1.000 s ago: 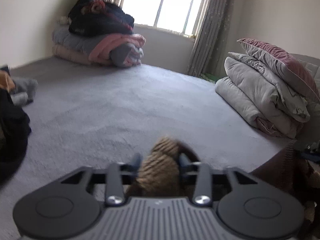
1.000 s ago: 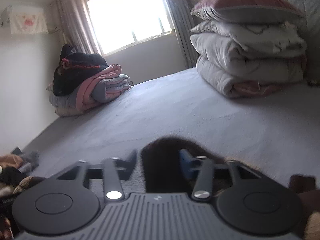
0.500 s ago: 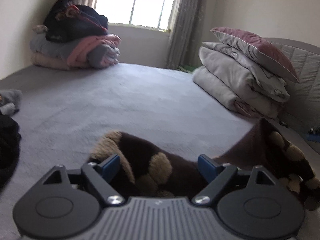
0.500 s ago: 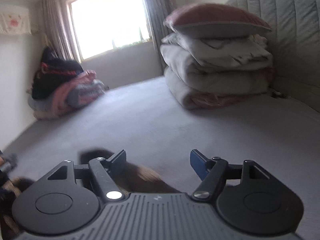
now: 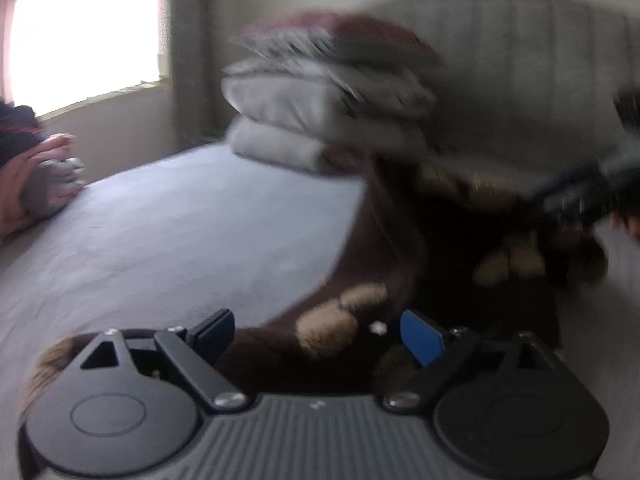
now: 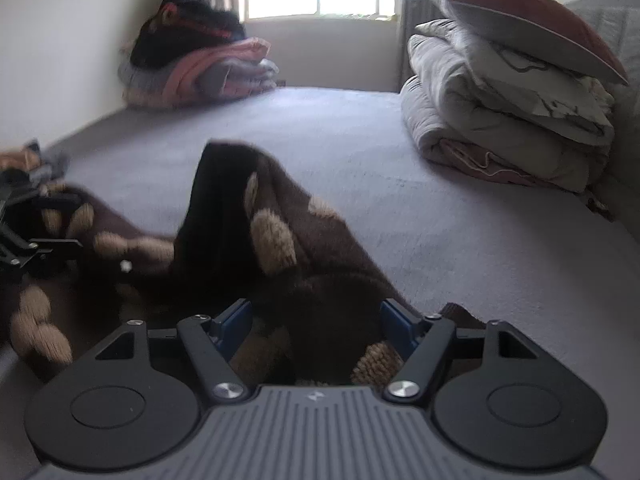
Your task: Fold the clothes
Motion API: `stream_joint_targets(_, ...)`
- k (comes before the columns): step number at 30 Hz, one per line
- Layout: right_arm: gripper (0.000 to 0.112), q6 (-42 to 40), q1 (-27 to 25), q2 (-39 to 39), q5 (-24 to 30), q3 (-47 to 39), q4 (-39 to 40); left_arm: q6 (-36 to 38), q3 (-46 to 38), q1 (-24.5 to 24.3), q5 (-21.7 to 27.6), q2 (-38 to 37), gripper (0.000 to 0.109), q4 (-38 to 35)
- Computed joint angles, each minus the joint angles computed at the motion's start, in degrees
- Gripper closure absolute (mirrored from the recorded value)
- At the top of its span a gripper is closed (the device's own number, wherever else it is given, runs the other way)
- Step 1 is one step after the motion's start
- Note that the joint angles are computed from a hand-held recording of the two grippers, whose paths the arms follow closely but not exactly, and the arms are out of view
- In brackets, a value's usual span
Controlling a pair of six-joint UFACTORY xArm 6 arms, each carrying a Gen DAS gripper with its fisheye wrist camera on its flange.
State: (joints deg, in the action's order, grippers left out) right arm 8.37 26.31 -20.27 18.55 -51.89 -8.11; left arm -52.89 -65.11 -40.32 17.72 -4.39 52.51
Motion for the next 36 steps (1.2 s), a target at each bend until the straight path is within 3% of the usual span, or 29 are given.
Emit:
stream_joint_targets(4, 0.05, 2.6, -0.8, 2.0, 2.0, -2.0, -3.9, 12.5, -3.9, -1.2, 5.8, 4.0, 0.024, -8.4)
stream_joint_targets(6, 0.056, 3.4, -1.4, 3.1, 2.4, -3.0, -4.0, 14.2, -6.2, -1.7, 9.5, 5.8, 0.039, -8.9)
stream_joint_targets(7, 0.068, 4.0, -1.8, 3.7, 2.5, -3.6, -4.1, 14.7, -7.2, -1.8, 11.2, 6.6, 0.046, -8.8)
stream_joint_targets(8, 0.083, 5.6, -2.2, 4.3, 2.9, -4.4, -5.3, 15.0, -8.2, -2.0, 12.8, 7.3, 0.062, -8.6)
stream_joint_targets(9, 0.089, 7.9, -2.6, 5.0, 3.3, -5.3, -7.2, 14.2, -9.1, -2.1, 14.0, 7.9, 0.076, -7.7)
stream_joint_targets(10, 0.097, 12.1, -3.1, 5.8, 3.4, -6.4, -10.9, 12.6, -9.7, -2.1, 14.7, 8.2, 0.081, -6.6)
stream_joint_targets(12, 0.1, 21.4, -4.1, 7.2, 3.2, -8.5, -20.2, 7.0, -10.4, -1.7, 15.4, 8.2, 0.088, -3.1)
stream_joint_targets(17, 0.102, 37.4, -6.0, 11.4, 4.2, -14.0, -35.9, -8.0, -13.8, -0.5, 20.1, 9.4, 0.09, 6.2)
stream_joint_targets(23, 0.102, 42.7, -6.7, 18.9, 3.7, -21.2, -41.6, -15.1, -22.3, 1.5, 26.2, 14.7, 0.091, 7.5)
stream_joint_targets(29, 0.102, 35.9, -5.9, 31.5, 5.0, -35.7, -38.0, -17.7, -32.6, 3.7, 32.6, 22.2, 0.091, 8.9)
stream_joint_targets(36, 0.102, 27.5, -3.5, 45.6, 11.3, -52.2, -33.0, -15.5, -37.7, 7.1, 32.6, 27.5, 0.09, 5.4)
